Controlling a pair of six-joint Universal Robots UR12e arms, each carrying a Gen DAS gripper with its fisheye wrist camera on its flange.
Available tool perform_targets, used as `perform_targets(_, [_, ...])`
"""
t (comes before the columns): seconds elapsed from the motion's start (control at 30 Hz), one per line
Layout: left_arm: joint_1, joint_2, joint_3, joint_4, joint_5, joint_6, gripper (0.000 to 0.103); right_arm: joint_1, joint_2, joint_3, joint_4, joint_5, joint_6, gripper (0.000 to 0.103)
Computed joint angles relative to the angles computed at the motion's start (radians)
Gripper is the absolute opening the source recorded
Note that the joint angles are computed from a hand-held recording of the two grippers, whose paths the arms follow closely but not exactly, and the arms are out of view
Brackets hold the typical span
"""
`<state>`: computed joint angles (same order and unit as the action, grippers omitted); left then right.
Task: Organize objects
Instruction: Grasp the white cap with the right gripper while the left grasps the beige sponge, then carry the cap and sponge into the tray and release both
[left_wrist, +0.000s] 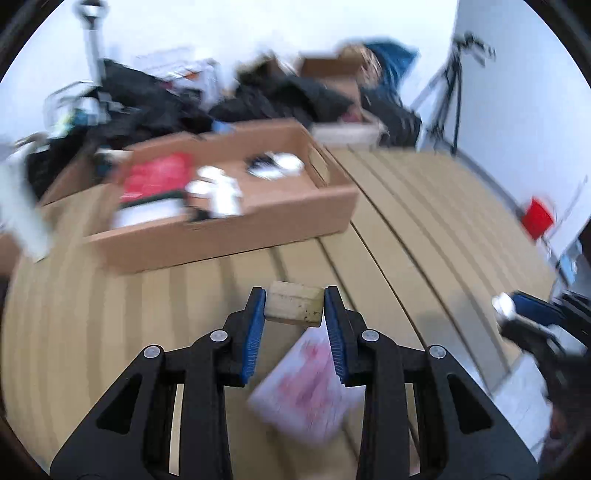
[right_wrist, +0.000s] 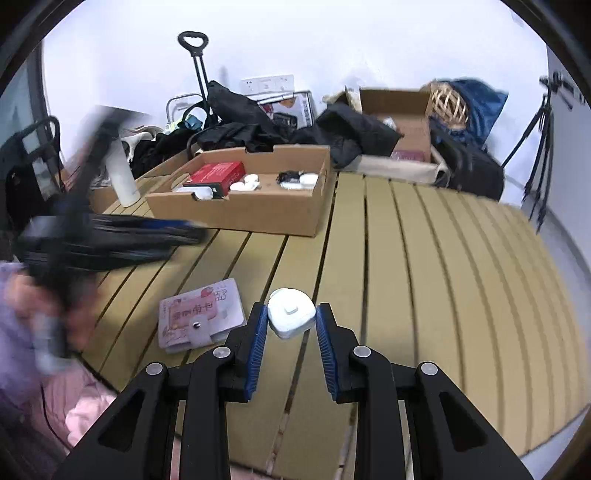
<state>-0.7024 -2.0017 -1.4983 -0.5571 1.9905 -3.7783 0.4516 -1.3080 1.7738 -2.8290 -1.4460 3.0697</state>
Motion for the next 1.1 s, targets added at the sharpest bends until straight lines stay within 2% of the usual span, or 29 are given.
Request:
perform_targets(0.07, [-0.031, 0.077, -0.075, 0.014, 0.067, -0.076, 0.029, 0.019, -0.042, 0.011, 0.033, -0.044, 0.000, 0.030])
perform_targets(0.1, [-0.050, 0.117, -0.113, 0.009, 0.099, -0.126, 0.029, 0.023, -0.064, 0.018, 0.054, -0.032, 0.014, 0.030])
perform_targets(0.17, [-0.077, 0.183, -0.176, -0.001, 0.133, -0.199, 0.029, 0.023, -0.113, 0.039, 0.117, 0.044, 0.042, 0.030])
perform_targets(0.27, [-0.103, 0.248, -0.231, -0.049, 0.183, -0.301, 0.029, 0.054, -0.150, 0.067, 0.138, 0.064, 0.023, 0.030])
perform_targets(0.47, [-0.111, 0.265, -0.244, -0.038, 0.231, -0.288, 0.029, 0.096, -0.134, 0.043, 0.136, 0.049, 0.022, 0.030])
perform_targets(0.57, [-0.085, 0.262, -0.246, 0.024, 0.167, -0.245, 0.029, 0.093, -0.120, 0.023, 0.126, 0.075, 0.043, 0.030])
perform_targets(0.63, [-0.041, 0.252, -0.233, 0.093, 0.083, -0.184, 0.029, 0.088, -0.095, -0.012, 0.129, 0.088, 0.031, 0.030])
perform_targets(0.7, [0.000, 0.226, -0.196, 0.121, 0.035, -0.140, 0.029, 0.085, -0.052, -0.077, 0.140, 0.068, 0.004, 0.030])
perform_targets(0.77, [0.055, 0.178, -0.119, 0.092, -0.022, -0.108, 0.029, 0.071, 0.012, -0.169, 0.146, 0.088, -0.011, 0.030])
perform_targets(0.83, [0.112, 0.120, -0.034, 0.065, -0.123, -0.053, 0.029, 0.061, 0.102, -0.305, 0.205, 0.087, -0.018, 0.030])
perform_targets(0.93, [0.190, -0.001, 0.146, -0.053, -0.261, -0.006, 0.029, 0.025, 0.245, -0.528, 0.392, 0.224, 0.044, 0.030])
perform_targets(0.97, [0.214, -0.049, 0.214, -0.100, -0.318, 0.025, 0.029, 0.022, 0.304, -0.617, 0.458, 0.216, 0.053, 0.030])
perform_targets(1.0, [0.230, -0.107, 0.298, -0.168, -0.336, 0.061, 0.029, 0.027, 0.363, -0.707, 0.524, 0.166, 0.045, 0.030])
perform_targets(1.07, [0.242, -0.208, 0.443, -0.303, -0.295, 0.075, 0.029, 0.034, 0.474, -0.871, 0.660, 0.107, 0.068, 0.030])
perform_targets(1.1, [0.250, -0.255, 0.506, -0.360, -0.300, 0.076, 0.029, 0.032, 0.519, -0.936, 0.726, 0.096, 0.097, 0.030])
